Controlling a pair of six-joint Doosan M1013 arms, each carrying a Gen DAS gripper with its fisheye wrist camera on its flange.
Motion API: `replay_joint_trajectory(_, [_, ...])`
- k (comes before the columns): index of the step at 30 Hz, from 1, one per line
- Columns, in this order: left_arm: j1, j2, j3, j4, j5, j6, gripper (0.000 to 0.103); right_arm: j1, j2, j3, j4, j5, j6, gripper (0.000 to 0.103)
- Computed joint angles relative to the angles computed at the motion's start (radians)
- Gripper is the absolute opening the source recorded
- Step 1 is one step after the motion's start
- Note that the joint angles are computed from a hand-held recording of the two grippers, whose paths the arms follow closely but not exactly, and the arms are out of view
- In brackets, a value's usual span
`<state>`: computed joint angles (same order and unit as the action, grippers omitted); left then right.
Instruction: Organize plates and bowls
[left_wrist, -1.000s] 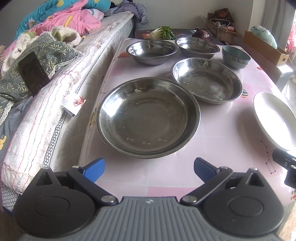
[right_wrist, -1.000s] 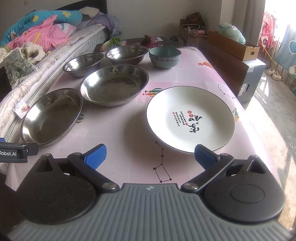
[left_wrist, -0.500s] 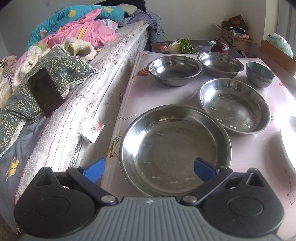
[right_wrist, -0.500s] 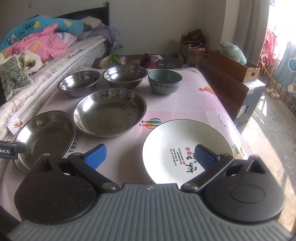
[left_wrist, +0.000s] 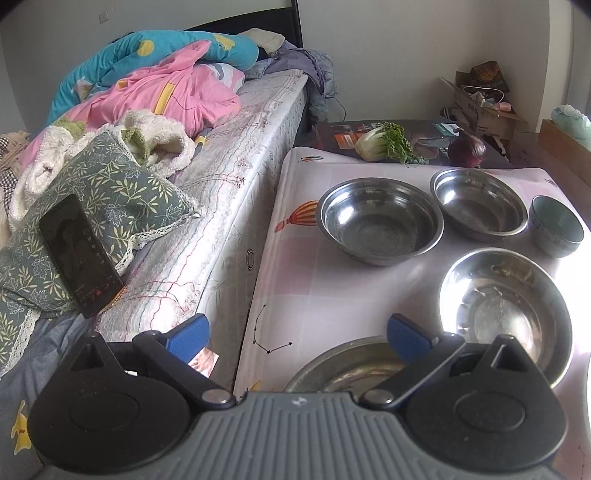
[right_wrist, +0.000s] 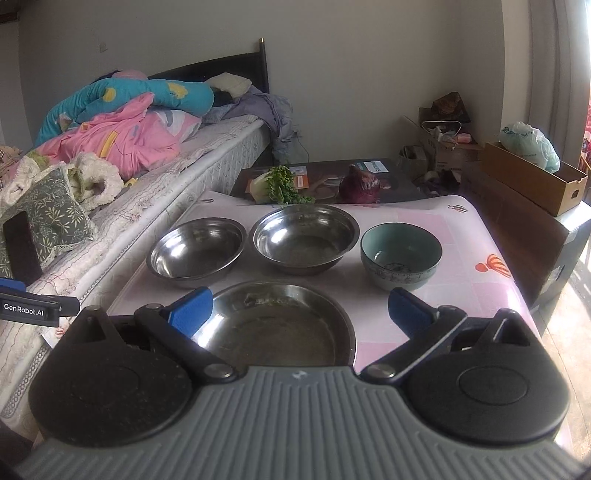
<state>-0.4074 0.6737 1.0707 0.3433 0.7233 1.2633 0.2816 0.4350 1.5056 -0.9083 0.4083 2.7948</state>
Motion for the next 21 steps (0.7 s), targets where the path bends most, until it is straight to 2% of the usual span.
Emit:
replay_joint_trajectory(3, [0.003,0.046,-0.073,0.022,0.021,-0.003,0.103,-0.017,0.053,-0.084,0.174,-0.034,-0.177,0.1])
replay_joint_trajectory(5, [0.004,0.083,-0.129,0.042,0.033,-0.005,0.103,-0.029,0.1,-0.154,0.355,-0.047,-0.342,0.098])
replay_joint_trajectory(8, [0.015,0.139,-0.218,0.007,0.046,0.042,0.102,-0.047,0.166,-0.249,0.646,-0.022,-0.579,0.091])
replay_joint_trajectory(10, [0.022,0.178,-0.278,-0.018,0.046,0.074,0.101,-0.057,0.208,-0.307,0.775,0.003,-0.668,0.085])
replay_joint_trajectory(13, [0.033,0.241,-0.38,-0.095,0.071,0.148,0.096,-0.068,0.259,-0.37,0.885,0.048,-0.705,0.071])
replay_joint_trajectory(17, [0.052,0.36,-0.595,-0.236,0.219,0.228,0.083,-0.078,0.323,-0.45,0.968,0.121,-0.717,0.052])
replay_joint_trajectory(18, [0.055,0.382,-0.635,-0.255,0.243,0.235,0.077,-0.079,0.333,-0.463,0.972,0.131,-0.713,0.05])
replay_joint_trajectory(21, [0.064,0.471,-0.799,-0.311,0.339,0.248,0.072,-0.081,0.357,-0.491,0.979,0.154,-0.706,0.043])
